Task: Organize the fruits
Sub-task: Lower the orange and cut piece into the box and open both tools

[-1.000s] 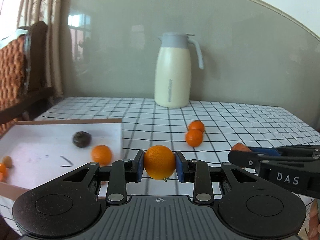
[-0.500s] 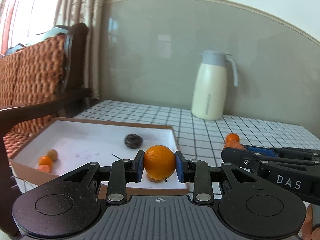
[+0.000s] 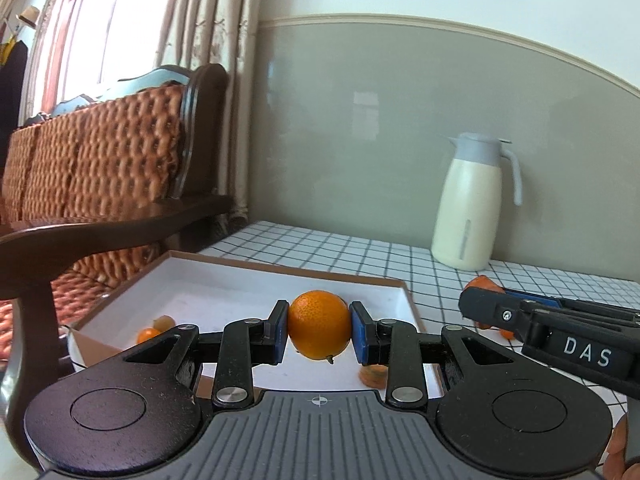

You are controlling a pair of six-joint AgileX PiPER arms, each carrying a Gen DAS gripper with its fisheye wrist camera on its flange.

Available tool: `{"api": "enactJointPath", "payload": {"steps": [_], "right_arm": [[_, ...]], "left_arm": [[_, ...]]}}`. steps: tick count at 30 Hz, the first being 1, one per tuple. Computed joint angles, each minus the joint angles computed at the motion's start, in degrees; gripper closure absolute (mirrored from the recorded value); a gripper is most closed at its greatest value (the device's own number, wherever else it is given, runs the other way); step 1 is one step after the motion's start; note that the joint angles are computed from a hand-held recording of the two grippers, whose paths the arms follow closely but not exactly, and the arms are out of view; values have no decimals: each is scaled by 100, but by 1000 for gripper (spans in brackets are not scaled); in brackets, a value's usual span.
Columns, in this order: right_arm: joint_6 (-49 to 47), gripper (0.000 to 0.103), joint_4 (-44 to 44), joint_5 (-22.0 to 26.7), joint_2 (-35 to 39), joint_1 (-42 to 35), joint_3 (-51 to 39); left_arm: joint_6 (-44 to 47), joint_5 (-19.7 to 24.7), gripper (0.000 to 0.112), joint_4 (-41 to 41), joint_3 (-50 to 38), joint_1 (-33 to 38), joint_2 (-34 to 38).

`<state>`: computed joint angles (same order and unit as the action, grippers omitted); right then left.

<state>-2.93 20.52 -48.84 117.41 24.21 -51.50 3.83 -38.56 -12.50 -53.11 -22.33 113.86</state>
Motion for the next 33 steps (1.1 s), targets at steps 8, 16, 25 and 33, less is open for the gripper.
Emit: {"api": "enactJointPath", "payload": {"steps": [8,16,25,33], "right_arm": [[-28,84,122,-34,216,63,-383],[-63,84,257,160,498,67,-896],[-114,84,414,387,733,35,-1337],[-250,84,553,762,1019,-27,-1846]], "left_arm": [[19,43,80,-84,-90,311,40],[163,198,80,-201,-326,618,123],[249,625,80,-230,-851,924,384],[556,1034,80,-498,-1405,1037,710]]}}
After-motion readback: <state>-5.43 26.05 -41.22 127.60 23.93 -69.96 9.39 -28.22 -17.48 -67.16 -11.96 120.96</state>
